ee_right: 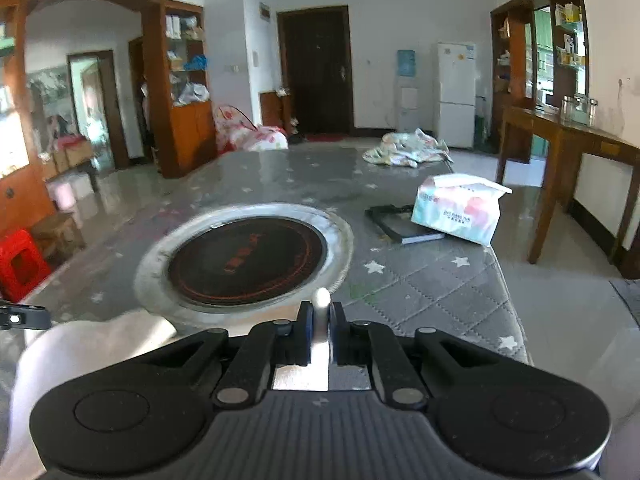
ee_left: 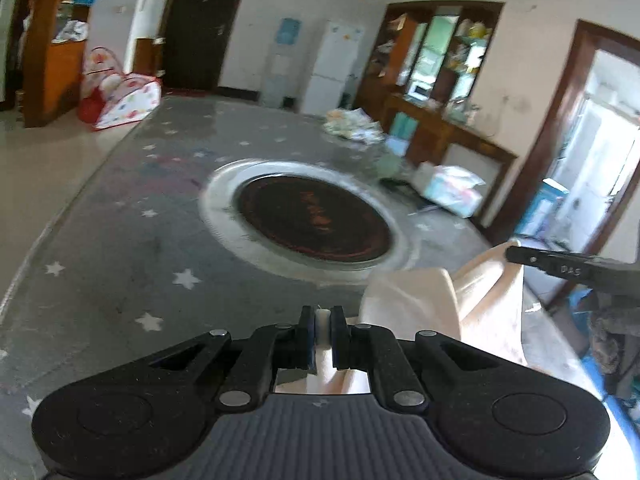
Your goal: Fold clothes
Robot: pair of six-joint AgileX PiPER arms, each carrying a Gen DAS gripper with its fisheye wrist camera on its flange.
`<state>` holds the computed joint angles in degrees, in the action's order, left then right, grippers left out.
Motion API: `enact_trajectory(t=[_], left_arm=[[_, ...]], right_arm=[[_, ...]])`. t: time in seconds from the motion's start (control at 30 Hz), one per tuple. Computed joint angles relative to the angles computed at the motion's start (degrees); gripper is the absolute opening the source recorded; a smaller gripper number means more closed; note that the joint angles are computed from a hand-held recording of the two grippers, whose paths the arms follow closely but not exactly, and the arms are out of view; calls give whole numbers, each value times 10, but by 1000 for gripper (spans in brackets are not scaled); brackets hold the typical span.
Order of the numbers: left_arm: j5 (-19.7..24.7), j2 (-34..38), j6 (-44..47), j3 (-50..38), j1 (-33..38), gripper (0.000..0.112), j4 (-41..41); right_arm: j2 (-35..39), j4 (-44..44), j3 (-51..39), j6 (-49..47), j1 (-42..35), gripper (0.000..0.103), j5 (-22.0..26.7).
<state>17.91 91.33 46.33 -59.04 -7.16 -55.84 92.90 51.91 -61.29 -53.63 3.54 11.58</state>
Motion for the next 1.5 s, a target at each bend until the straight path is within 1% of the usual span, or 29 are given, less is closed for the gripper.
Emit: enact_trajectory(t=[0.07, 0.1, 0.13, 0.17, 0.23, 0.33, 0.37, 0.4, 0.43, 0.47, 0.5, 0.57, 0.6, 0.63, 0.67, 0.73, 0.8, 0.87, 0.97, 1.03, 1.07, 1.13, 1.3, 1.4, 1.43, 1.47, 1.5], left_arm=[[-9, 21, -54, -13, 0, 10, 52], [-11, 32, -88, -20, -1, 12, 82], [-13, 40, -122, -25, -2, 13, 112], [-15, 48, -153, -28, -3, 13, 140], [-24, 51, -183, -27, -6, 14, 168], [-44, 46, -268, -25, -18, 15, 250], [-45, 43, -269, -25, -21, 15, 247], [-41, 38, -247, -27, -24, 16, 222], [-33, 37, -201, -31, -28, 16, 179], [-23, 36, -160, -36, -32, 16, 142], [-13, 39, -134, -43, -38, 16, 123], [15, 53, -95, -64, -49, 16, 92], [31, 63, -83, -77, -55, 18, 82], [44, 74, -82, -90, -60, 24, 79], [54, 84, -82, -102, -66, 26, 78], [57, 101, -95, -116, -79, 35, 96], [61, 118, -109, -132, -92, 38, 114], [61, 131, -130, -143, -103, 38, 144], [45, 139, -162, -146, -115, 35, 193], [30, 137, -186, -142, -120, 12, 227], [27, 134, -185, -138, -117, 10, 224], [21, 120, -158, -120, -100, 4, 179], [-24, 56, -130, -50, -67, 3, 110], [-48, -3, -64, 9, -42, 3, 21], [-53, -23, -42, 28, -33, 3, -9], [-56, -43, -19, 45, -23, 3, -39], [-59, -64, 0, 63, -12, 3, -65]], right_arm=[[26, -101, -22, 98, 11, 10, -5], [32, -131, -27, 125, 15, 10, -4], [34, -142, -27, 130, 17, 10, -4], [31, -141, -25, 123, 19, 10, 0], [22, -91, -19, 62, 17, 11, 31], [10, -42, -14, -13, 21, 16, 104], [10, -36, -14, -26, 26, 21, 125], [11, -28, -10, -38, 32, 22, 136], [11, -20, -6, -49, 40, 22, 143], [12, -12, -2, -60, 47, 23, 151], [13, -6, 2, -69, 55, 23, 153], [14, 3, 7, -80, 67, 26, 160], [15, 4, 8, -81, 69, 27, 164], [16, 7, 10, -84, 71, 27, 165], [17, 9, 11, -87, 73, 27, 167], [18, 7, 12, -86, 73, 28, 174], [16, 2, 16, -90, 74, 29, 172], [13, -3, 21, -90, 75, 30, 170], [13, -4, 23, -88, 75, 31, 168], [13, -4, 24, -88, 79, 31, 163], [13, -4, 24, -88, 81, 31, 160], [13, -11, 25, -87, 88, 31, 150], [26, -35, 20, -68, 110, 31, 120], [31, -31, 21, -67, 118, 30, 109], [30, -34, 24, -64, 121, 28, 104], [28, -43, 28, -54, 126, 19, 94], [25, -53, 33, -41, 131, 15, 84]])
